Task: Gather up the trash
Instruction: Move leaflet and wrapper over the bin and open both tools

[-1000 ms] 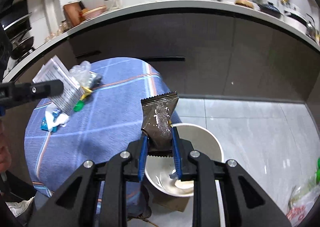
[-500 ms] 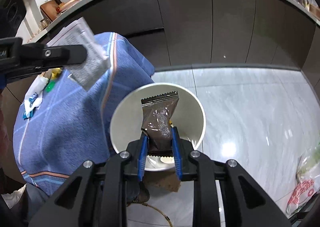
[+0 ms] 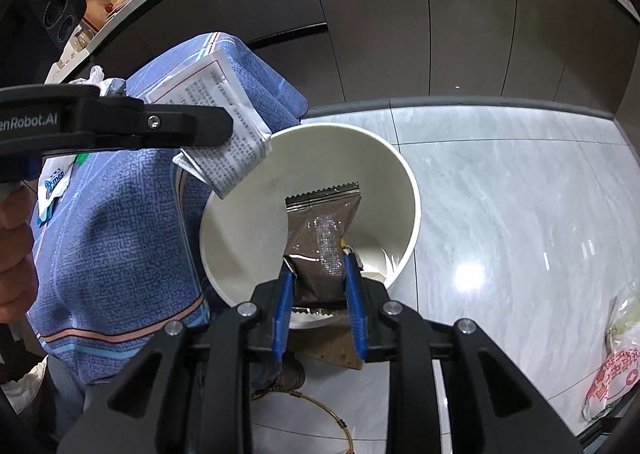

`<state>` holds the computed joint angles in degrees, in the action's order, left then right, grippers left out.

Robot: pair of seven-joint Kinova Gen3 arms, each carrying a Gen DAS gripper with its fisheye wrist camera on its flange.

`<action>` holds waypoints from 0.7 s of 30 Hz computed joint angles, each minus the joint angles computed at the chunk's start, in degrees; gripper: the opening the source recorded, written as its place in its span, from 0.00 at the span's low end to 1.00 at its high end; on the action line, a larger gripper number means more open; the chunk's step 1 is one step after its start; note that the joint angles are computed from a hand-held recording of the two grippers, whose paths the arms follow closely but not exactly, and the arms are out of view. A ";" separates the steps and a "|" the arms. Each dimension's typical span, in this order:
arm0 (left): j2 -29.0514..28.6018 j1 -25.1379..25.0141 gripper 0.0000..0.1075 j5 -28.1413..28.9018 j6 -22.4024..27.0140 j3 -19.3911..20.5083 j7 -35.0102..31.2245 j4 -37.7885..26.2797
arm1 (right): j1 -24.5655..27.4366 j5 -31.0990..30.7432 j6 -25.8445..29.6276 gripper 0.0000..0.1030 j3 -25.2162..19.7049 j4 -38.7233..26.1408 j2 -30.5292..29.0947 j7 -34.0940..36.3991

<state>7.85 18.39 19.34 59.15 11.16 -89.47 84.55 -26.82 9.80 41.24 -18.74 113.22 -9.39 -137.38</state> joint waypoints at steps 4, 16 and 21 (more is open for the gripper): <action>0.65 1.12 0.16 -1.98 -1.29 0.05 2.26 -0.19 | 0.06 -0.18 -0.04 0.33 0.53 -0.04 0.46 0.98; -3.40 0.92 0.66 -4.99 -6.34 -0.57 6.84 2.46 | 0.16 3.23 -0.75 0.78 -0.93 0.95 -1.05 2.05; -6.31 1.32 0.87 -9.11 -8.43 -0.38 10.16 3.72 | 0.08 1.24 -1.33 0.97 0.01 0.79 -1.52 4.38</action>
